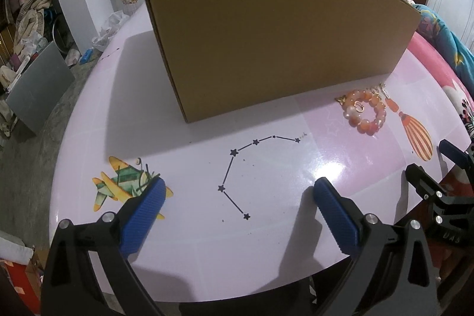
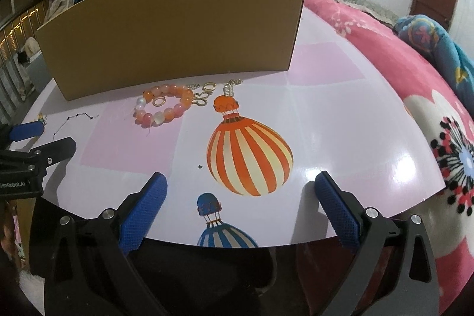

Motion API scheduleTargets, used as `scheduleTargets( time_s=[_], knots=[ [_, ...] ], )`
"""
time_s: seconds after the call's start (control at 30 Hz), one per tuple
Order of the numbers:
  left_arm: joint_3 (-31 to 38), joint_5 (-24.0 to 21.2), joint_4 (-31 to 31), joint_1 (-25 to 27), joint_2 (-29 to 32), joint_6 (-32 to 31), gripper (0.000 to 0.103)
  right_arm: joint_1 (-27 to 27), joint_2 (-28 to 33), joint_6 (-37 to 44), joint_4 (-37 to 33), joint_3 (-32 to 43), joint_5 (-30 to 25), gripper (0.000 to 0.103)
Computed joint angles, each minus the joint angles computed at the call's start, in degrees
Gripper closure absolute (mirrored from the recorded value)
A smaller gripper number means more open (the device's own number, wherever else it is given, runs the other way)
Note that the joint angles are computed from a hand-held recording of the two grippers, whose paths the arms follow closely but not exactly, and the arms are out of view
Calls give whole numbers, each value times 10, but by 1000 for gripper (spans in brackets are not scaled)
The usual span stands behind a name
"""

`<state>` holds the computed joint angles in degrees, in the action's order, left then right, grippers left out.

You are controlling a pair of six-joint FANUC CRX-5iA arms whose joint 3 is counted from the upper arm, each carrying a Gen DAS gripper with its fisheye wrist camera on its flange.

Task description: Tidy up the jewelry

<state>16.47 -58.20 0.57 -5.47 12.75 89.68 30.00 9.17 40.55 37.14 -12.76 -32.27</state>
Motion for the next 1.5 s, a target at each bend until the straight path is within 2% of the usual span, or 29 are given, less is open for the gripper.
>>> scheduleTargets(
  time_s=[1.5],
  knots=[
    [-1,2,8,4,2,-15,5,2,-13,-11,9,-17,6,8]
  ],
)
